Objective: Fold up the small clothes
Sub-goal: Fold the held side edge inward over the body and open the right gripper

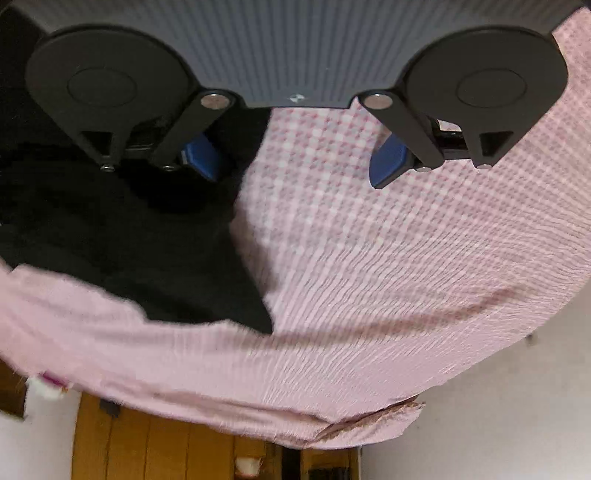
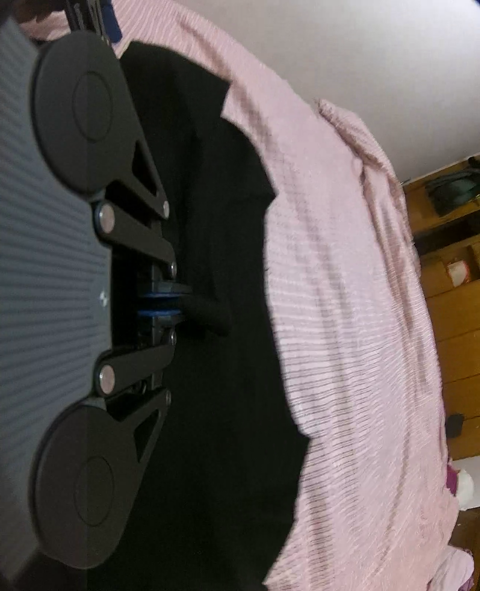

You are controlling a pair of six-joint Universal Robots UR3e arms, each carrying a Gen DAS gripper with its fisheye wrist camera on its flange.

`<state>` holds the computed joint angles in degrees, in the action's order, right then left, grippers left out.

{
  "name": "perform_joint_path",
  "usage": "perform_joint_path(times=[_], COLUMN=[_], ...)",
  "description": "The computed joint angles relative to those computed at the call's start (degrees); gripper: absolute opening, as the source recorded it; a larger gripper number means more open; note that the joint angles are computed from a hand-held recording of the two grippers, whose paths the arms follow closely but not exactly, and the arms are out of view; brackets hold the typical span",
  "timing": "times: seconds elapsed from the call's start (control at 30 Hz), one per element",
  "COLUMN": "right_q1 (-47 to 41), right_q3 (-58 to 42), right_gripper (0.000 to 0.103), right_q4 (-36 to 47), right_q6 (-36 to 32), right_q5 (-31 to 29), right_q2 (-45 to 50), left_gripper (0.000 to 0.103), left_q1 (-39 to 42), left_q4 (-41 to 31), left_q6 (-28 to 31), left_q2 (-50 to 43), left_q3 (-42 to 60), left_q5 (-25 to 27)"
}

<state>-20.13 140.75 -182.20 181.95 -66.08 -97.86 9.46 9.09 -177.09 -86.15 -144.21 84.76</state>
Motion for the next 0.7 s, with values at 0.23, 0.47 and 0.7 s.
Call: perform_joint_path(times=[0.23,0.47,0.7], right_q1=[1.7,1.8,3.5], right_q3=[-3.2,-6.5,-5.3], right_gripper=[0.008,0.008,0.008], right_q4=[-1.8,0.7,-2.9], right_q6=[3.1,5.8,1.7], right_q5=[1.8,1.0,-7.5], right_q2=[-6.3,-11.8,-2.1], left_gripper=[0.089,0.09,0.091], left_q1=[2.6,-4.0,-5.6], left_q4=[4.2,4.1,3.4], left_q6=[0.7,-1.2,0.0], left_q2=[1.8,-8.9,-7.3], left_q3=[-2.2,5.9,4.9], left_q5=[-8.8,4.8,7.3])
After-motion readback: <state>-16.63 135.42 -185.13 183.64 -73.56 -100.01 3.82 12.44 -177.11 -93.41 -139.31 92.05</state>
